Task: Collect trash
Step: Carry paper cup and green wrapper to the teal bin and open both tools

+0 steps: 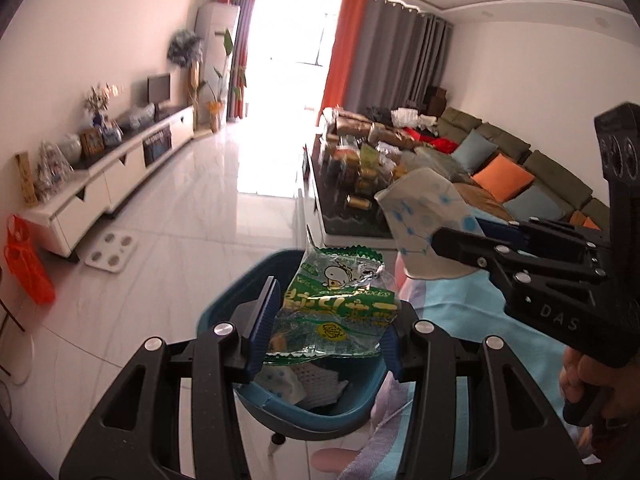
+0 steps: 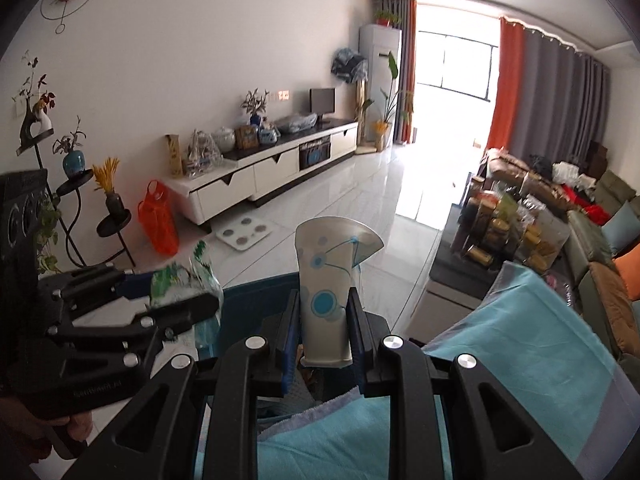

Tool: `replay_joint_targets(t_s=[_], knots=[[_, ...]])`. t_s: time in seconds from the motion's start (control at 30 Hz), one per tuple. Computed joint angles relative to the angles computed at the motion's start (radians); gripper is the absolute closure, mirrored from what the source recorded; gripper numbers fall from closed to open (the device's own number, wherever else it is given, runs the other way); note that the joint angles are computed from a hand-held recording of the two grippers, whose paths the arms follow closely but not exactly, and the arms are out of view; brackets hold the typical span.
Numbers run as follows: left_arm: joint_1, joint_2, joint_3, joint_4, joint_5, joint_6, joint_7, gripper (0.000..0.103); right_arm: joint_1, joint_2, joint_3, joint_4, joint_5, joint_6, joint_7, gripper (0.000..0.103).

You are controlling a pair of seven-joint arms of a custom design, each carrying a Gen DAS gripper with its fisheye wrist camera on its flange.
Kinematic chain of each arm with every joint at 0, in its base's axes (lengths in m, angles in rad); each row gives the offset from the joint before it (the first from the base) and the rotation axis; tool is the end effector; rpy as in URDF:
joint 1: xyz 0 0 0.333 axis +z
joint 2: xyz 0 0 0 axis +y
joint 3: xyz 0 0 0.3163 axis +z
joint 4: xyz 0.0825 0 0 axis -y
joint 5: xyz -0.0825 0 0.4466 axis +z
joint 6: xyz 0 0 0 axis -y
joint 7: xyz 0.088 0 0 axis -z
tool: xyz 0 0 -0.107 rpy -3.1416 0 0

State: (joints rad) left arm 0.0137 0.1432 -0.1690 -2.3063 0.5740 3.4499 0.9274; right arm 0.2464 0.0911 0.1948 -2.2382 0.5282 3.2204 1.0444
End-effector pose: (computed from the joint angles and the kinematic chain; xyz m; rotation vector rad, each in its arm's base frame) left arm 0.5819 -0.1536 0.3502 -1.6120 1.8475 -1.1451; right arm 0.5830 0.2202 0.3851 -1.9560 1.2785 -0.6121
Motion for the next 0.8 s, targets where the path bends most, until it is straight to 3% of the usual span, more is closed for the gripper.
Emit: replay_joint_targets(t_s=[0.03, 0.1, 0.13, 0.2, 0.33, 0.37, 0.67, 0.8], knots=[[-0.015, 0.027, 0.011, 0.023, -0.025, -0.005, 0.020, 0.058, 0.003, 0.017, -0.009, 0.021, -0.007, -0.028, 0.011, 0.082], [0.016, 0.066, -0.015, 0.060, 0.000, -0.029, 0.001, 0.058, 0.011, 0.034, -0.024, 0.041, -0.014, -0.056, 0.018, 0.082], [0.007, 0.082, -0.008, 0.072, -0.016, -0.030, 0.012, 0.058, 0.029, 0.041, -0.046, 0.047, -0.041, -0.067, 0.042, 0.082], [-0.065, 0.103, 0.045, 0.084, -0.091, -0.033, 0.078, 0.058, 0.013, 0.057, -0.036, 0.067, -0.025, -0.100, 0.031, 0.082], [-0.095, 0.161, 0.050, 0.140, -0.153, -0.059, 0.125, 0.058, 0.013, 0.095, -0.051, 0.107, -0.031, -0.157, 0.048, 0.082], [-0.074, 0.174, 0.030, 0.153, -0.147, -0.065, 0.124, 0.058, -0.004, 0.101, -0.039, 0.117, -0.008, -0.177, 0.028, 0.082], [-0.125, 0.317, 0.046, 0.298, -0.209, -0.183, 0.184, 0.058, -0.025, 0.196, -0.053, 0.237, 0.046, -0.359, 0.037, 0.082], [-0.095, 0.396, 0.001, 0.389, -0.218, -0.252, 0.220, 0.057, -0.017, 0.227, -0.064, 0.276, 0.022, -0.408, 0.071, 0.081]])
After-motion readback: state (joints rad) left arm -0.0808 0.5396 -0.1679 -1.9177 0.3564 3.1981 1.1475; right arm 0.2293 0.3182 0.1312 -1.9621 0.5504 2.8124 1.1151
